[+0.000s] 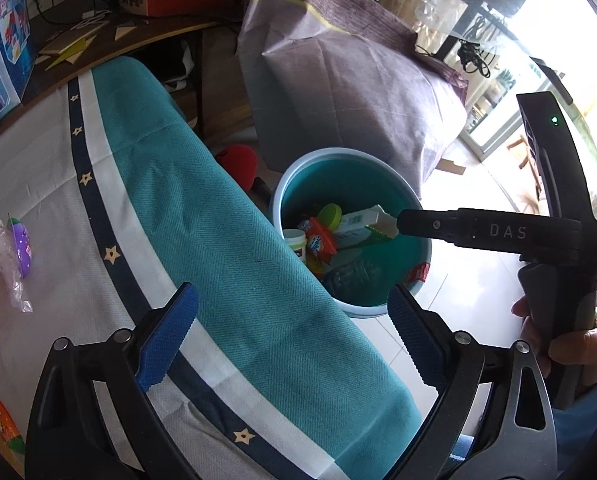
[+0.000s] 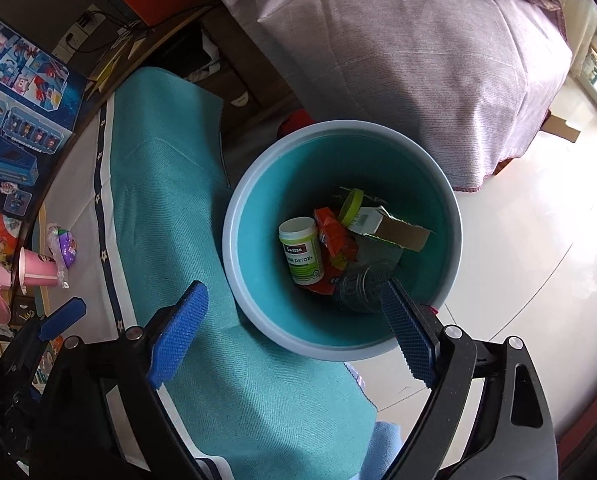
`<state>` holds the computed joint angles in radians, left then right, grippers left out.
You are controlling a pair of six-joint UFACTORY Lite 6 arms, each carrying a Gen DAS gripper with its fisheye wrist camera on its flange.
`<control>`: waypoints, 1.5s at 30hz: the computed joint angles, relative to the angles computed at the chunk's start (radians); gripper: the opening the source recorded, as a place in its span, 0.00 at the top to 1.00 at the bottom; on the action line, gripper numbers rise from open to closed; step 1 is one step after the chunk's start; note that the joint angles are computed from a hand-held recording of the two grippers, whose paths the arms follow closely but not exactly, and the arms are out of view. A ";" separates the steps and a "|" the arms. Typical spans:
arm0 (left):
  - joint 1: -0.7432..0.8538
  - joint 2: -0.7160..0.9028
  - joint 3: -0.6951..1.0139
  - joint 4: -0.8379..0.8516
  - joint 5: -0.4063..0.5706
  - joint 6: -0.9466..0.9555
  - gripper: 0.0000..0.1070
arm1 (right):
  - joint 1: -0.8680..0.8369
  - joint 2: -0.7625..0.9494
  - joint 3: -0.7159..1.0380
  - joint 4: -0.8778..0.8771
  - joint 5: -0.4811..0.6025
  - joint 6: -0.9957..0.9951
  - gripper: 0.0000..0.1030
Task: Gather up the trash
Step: 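Move both tools back to the table toward the pink cup and plastic bag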
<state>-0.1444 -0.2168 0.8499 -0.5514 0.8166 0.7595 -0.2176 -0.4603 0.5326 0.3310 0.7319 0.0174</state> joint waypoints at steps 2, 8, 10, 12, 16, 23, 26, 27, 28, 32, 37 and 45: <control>0.039 -0.017 -0.007 -0.008 0.022 0.027 0.11 | 0.056 -0.007 0.008 -0.029 0.001 0.062 0.18; 0.210 -0.058 -0.031 -0.027 0.089 0.141 0.11 | 0.244 0.017 0.056 -0.110 -0.008 0.259 0.18; 0.287 -0.058 -0.030 -0.032 0.114 0.186 0.10 | 0.308 0.046 0.084 -0.136 -0.016 0.318 0.18; 0.371 -0.048 -0.019 -0.040 0.144 0.237 0.10 | 0.377 0.079 0.114 -0.164 -0.023 0.382 0.18; 0.548 0.003 0.027 -0.057 0.193 0.347 0.10 | 0.524 0.171 0.203 -0.230 -0.033 0.514 0.18; 0.825 0.206 0.207 -0.070 0.250 0.476 0.10 | 0.736 0.416 0.429 -0.329 -0.029 0.679 0.18; 0.913 0.319 0.316 -0.070 0.264 0.503 0.10 | 0.799 0.535 0.550 -0.353 -0.013 0.696 0.18; 0.938 0.362 0.358 -0.069 0.266 0.506 0.10 | 0.818 0.579 0.597 -0.359 -0.004 0.699 0.18; 0.957 0.394 0.391 -0.067 0.269 0.506 0.10 | 0.835 0.629 0.653 -0.362 0.007 0.697 0.18; 1.022 0.571 0.588 -0.064 0.271 0.485 0.10 | 0.877 0.811 0.874 -0.366 0.054 0.683 0.18; 1.024 0.775 0.851 -0.068 0.245 0.404 0.10 | 0.887 1.026 1.157 -0.358 0.127 0.648 0.18; 0.915 0.938 1.053 -0.042 0.176 0.279 0.10 | 0.851 1.458 1.835 -0.354 0.377 0.562 0.18</control>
